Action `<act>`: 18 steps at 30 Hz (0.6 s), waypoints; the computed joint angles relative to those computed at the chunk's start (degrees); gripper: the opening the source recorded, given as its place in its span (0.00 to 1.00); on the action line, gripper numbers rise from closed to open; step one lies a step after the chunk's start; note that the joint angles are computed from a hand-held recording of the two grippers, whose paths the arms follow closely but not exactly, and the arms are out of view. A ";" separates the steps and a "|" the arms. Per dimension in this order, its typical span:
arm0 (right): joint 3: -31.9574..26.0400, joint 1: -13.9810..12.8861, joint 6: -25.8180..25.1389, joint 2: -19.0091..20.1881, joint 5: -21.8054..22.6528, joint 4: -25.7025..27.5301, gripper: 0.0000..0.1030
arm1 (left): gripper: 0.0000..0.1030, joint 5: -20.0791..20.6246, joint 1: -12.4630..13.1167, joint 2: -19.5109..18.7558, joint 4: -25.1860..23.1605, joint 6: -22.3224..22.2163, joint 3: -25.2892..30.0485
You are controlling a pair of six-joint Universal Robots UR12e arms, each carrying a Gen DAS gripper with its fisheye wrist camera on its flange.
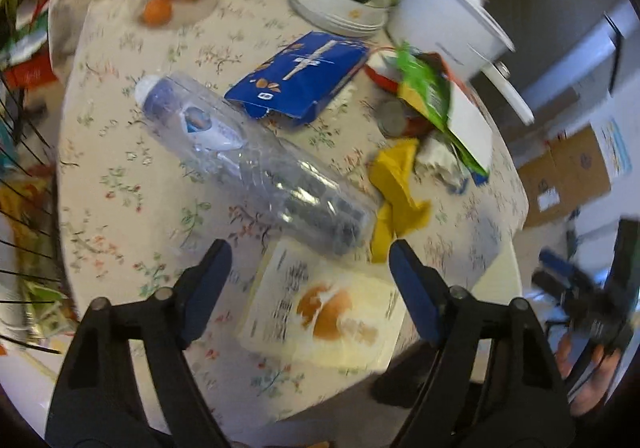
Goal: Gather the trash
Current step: 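Reach the left gripper to the clear plastic water bottle and grasp it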
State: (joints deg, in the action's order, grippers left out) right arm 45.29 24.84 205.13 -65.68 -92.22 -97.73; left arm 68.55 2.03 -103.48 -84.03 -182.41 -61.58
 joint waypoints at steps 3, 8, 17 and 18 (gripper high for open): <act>-2.30 0.16 -1.26 1.43 -0.97 1.52 1.00 | 0.79 3.97 -1.28 -1.96 1.93 -5.15 1.47; -4.38 -0.53 0.91 3.07 0.86 3.68 1.00 | 0.79 7.92 -2.42 -4.52 1.02 -12.70 3.50; -4.80 -0.62 0.12 3.40 1.83 6.06 1.00 | 0.75 9.91 -2.88 -5.78 2.11 -18.34 3.85; -4.42 -0.63 0.25 3.14 1.37 5.77 1.00 | 0.74 9.05 -2.70 -5.96 2.06 -18.85 3.88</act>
